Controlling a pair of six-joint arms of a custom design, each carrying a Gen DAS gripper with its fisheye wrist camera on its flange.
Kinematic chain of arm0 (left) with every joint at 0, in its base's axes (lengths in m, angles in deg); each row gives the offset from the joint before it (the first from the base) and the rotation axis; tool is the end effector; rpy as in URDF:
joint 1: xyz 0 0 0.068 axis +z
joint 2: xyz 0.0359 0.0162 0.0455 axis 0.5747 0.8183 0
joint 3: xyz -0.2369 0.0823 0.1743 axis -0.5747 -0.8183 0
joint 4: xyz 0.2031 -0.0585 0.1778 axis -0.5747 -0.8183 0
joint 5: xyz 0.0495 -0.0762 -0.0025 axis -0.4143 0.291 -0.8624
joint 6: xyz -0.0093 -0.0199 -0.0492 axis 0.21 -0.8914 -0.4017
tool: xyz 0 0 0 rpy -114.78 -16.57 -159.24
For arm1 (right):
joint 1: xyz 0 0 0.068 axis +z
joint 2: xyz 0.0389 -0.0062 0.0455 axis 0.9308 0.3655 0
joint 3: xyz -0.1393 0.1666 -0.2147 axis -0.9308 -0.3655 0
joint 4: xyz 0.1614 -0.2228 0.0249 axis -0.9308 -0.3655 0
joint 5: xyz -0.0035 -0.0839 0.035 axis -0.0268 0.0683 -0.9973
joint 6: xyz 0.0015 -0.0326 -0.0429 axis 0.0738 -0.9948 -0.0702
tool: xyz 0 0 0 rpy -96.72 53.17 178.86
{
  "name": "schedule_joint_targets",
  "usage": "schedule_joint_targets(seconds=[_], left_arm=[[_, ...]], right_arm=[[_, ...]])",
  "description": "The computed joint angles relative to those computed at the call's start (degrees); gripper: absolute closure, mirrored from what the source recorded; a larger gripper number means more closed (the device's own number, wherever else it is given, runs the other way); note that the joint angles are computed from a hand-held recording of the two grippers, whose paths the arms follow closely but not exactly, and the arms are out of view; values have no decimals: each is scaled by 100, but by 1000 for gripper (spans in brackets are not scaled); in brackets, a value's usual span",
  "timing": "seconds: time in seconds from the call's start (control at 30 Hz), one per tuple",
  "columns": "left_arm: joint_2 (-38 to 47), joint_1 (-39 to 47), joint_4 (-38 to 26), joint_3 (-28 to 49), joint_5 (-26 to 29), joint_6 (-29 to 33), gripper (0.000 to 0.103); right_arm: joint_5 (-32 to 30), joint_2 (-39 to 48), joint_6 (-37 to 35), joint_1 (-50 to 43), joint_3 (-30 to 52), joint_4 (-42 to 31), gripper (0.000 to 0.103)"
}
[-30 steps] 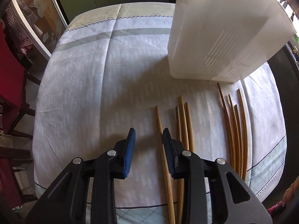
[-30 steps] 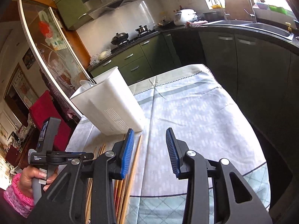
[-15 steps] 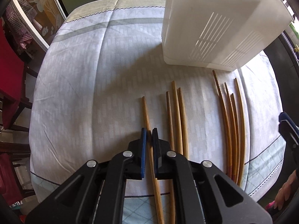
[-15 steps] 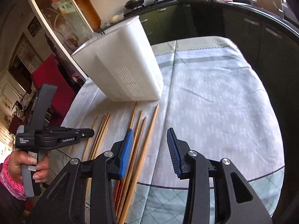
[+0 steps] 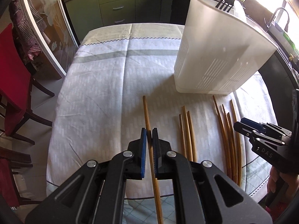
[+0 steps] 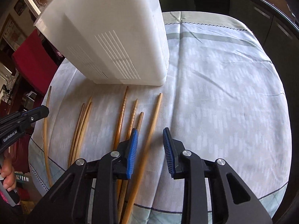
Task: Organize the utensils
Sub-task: 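Grasp a wooden chopstick with the left tool while the right tool grasps another, then lift both chopsticks upright and carry them over the white holder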
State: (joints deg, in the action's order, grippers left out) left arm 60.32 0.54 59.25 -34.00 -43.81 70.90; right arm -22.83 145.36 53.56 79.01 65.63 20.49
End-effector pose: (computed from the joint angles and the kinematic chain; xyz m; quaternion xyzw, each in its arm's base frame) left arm 0.2162 -0.1440 0.0972 0.1323 0.9668 -0.0448 0.2141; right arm 0.1846 0.0376 0.0517 0.0540 0.9706 0.1034 0.2103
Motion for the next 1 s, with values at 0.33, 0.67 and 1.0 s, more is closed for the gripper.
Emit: schedule_joint_targets(seconds=[0.33,0.67,1.0], left_arm=[[-514,42,76,-246,-5,149,97],[-960,49,-19,-359,18,182,97],[-1640,-73,-382,-400,-97,248,97]], right_arm=[[976,323,476,690,494,-218,94],[460,-1377,395,172,-113,-504,96],[659,-6097,479,522,-120,-3998,97]])
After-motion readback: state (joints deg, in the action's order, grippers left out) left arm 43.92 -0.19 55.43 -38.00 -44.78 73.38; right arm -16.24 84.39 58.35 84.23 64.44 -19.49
